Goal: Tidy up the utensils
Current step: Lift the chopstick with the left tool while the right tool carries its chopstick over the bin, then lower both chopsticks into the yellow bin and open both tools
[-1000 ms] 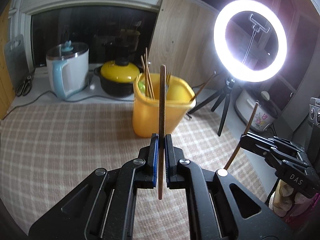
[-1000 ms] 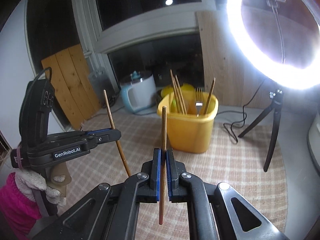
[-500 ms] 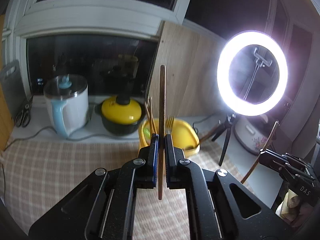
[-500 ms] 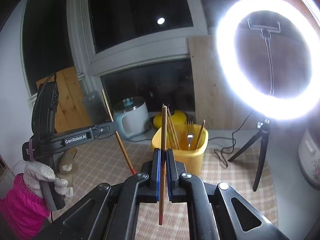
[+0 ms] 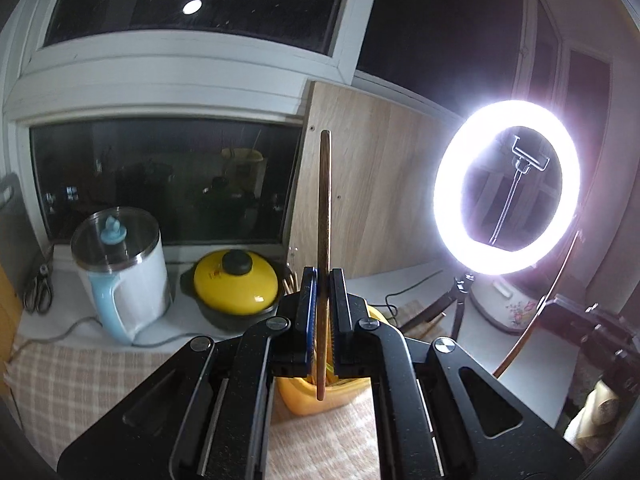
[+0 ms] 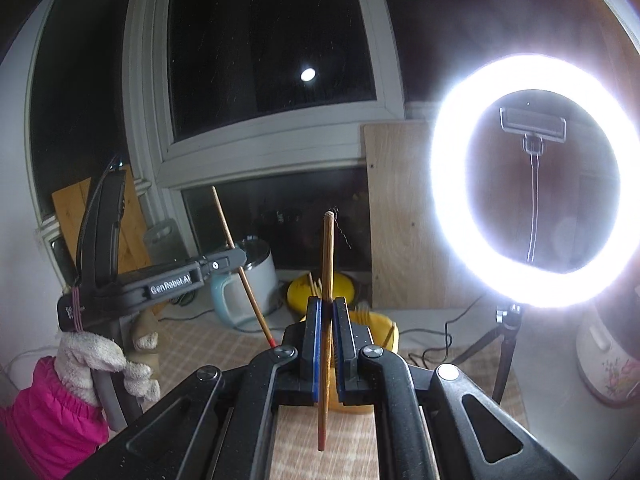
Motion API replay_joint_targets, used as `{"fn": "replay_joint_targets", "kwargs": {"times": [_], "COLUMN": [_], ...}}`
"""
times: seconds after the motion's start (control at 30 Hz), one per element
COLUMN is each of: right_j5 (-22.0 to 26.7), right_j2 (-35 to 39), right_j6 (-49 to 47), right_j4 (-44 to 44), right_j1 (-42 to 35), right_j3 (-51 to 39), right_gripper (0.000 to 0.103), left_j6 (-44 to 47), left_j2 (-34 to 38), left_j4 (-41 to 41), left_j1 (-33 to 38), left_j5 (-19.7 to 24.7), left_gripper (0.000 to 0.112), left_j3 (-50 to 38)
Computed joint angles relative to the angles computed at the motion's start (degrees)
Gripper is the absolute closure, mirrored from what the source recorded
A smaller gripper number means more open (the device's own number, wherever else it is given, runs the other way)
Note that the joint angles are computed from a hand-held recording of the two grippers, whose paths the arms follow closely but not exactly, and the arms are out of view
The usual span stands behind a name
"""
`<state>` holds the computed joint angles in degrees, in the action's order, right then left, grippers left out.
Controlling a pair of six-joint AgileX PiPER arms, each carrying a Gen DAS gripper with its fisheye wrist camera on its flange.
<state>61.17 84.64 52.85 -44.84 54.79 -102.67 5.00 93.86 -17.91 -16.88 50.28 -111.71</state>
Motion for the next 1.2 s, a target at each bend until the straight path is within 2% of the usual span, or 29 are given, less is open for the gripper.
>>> {"fn": "replay_joint_targets", "kwargs": {"times": [0.33,0.53,0.8,1.03,1.2], "right_j5": [1.64,0.32,-1.77,-6.18,-7.58], "right_j2": [7.8,10.8,14.32,15.23,15.26], "right_j6": [-3.33,-2.16,-0.02,0.71,0.64], "right_j4": [-2.91,-2.84,-4.99,-1.73,-1.2], "right_j1": [-2.32,-6.14,-9.06,-12.23,-12.41], "right_j3": [-11.44,-14.48,-14.74,-10.48,-7.26], "right_gripper": [0.1,0.1,0.1,0.1,0.1], "left_j6": [0.36,-0.7,-1.21,-0.33,0.16], "left_j2": [9.13,13.54,16.74,17.17,17.07], "left_j4": [-0.28,0.49,0.05,-0.73,-0.6], "left_j1": [0.24,0.15,-0.13,-0.04,-0.28], "left_j5": [3.39,5.02,5.53,4.83,4.09], "left_gripper": [0.109,0.109,0.109,0.109,0.109], "left_j3": [-10.41,-14.49,-16.1,-15.23,-14.14]}}
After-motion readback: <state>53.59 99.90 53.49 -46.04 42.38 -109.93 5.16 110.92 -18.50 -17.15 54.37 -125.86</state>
